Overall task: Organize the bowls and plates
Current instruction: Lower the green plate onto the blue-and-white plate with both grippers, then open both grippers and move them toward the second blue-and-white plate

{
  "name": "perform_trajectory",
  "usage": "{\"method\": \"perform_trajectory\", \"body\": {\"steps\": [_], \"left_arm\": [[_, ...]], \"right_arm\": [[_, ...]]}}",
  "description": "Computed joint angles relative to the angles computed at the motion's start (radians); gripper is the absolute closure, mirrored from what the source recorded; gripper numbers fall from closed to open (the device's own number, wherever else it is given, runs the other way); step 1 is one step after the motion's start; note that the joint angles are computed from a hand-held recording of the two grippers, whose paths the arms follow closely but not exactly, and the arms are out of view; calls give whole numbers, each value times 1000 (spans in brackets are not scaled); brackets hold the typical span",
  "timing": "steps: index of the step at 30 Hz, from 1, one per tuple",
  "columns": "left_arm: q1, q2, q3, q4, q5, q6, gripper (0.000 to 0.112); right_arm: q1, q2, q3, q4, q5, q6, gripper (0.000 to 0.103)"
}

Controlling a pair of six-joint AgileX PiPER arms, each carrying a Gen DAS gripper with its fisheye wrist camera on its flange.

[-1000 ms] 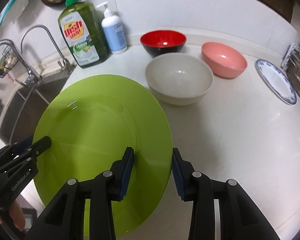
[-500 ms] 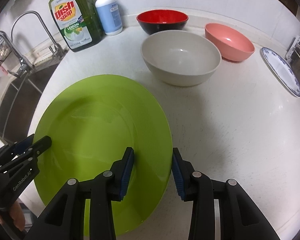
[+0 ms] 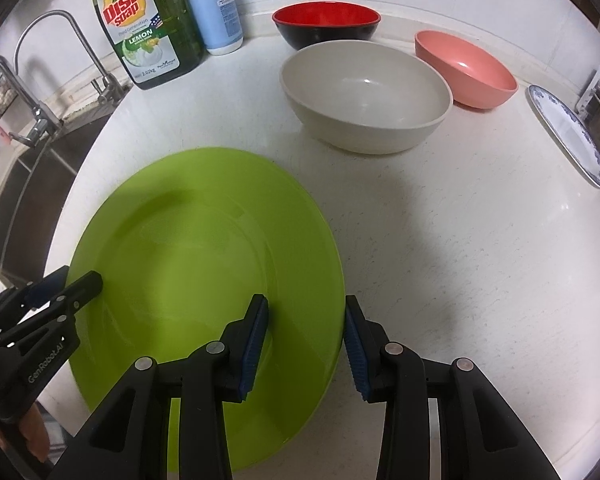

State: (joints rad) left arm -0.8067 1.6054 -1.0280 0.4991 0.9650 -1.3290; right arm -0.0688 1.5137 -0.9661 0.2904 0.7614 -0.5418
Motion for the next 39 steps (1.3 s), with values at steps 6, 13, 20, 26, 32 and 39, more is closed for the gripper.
{"method": "perform_trajectory", "body": {"steps": [6, 13, 20, 26, 32, 39], "left_arm": [[6, -15, 13, 4, -2, -13, 75], [-14, -23, -11, 21, 30, -29, 62], [-63, -13, -105, 64, 93, -19, 44], [-109, 32, -221, 120, 143, -21, 30], [-135, 128, -395, 156, 187, 32, 24], [-154, 282, -674, 177, 220, 163, 19]], "right_arm": [[7, -9, 9, 2, -7, -13, 64], [-10, -12, 6, 7, -12, -10, 50], [-75, -46, 1, 88, 23, -98, 50], [-171, -60, -23, 168, 70, -172, 49], [-283, -68, -61, 223, 85, -221, 38], [-435, -28, -145, 283, 112, -273, 37]]}}
